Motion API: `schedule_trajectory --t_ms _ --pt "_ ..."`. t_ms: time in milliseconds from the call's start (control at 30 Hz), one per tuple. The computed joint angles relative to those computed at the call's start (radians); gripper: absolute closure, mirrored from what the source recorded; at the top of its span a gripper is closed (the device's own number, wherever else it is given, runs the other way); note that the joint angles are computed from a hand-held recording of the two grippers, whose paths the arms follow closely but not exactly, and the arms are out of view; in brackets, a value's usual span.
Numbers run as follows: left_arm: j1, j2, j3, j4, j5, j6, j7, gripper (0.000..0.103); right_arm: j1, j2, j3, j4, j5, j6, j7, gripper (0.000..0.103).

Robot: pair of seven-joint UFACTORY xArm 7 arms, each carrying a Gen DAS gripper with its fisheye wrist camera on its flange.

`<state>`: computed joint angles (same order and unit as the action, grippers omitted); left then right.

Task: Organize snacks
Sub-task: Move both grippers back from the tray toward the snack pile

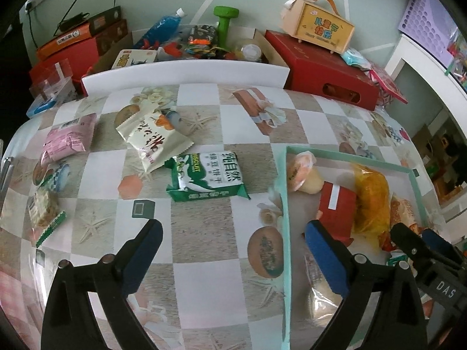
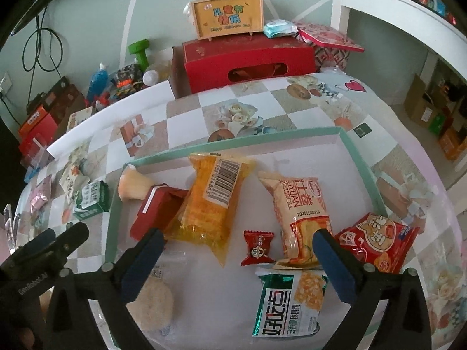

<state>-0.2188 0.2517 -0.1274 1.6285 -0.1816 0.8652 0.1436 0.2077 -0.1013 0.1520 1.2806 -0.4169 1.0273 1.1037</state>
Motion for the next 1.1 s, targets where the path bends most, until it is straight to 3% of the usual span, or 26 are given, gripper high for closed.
schedule_trajectory --t_ms 300,633,1100 --pt "0.030 -0.054 0.004 -0.071 -0.050 -0.078 0.062 0.005 0.004 0.006 0.005 0.013 -0.032 0.000 0.042 0.000" --pt "0.081 -0.114 0.034 -0.139 -0.098 -0.152 0.112 0.005 0.030 0.047 0.014 0.055 -0.056 -0.099 0.063 0.000" --pt "0.194 -0.059 0.078 -0.048 -0.165 -0.101 0.103 0.005 0.129 0.186 -0.002 0.190 -0.099 -0.098 0.024 0.000"
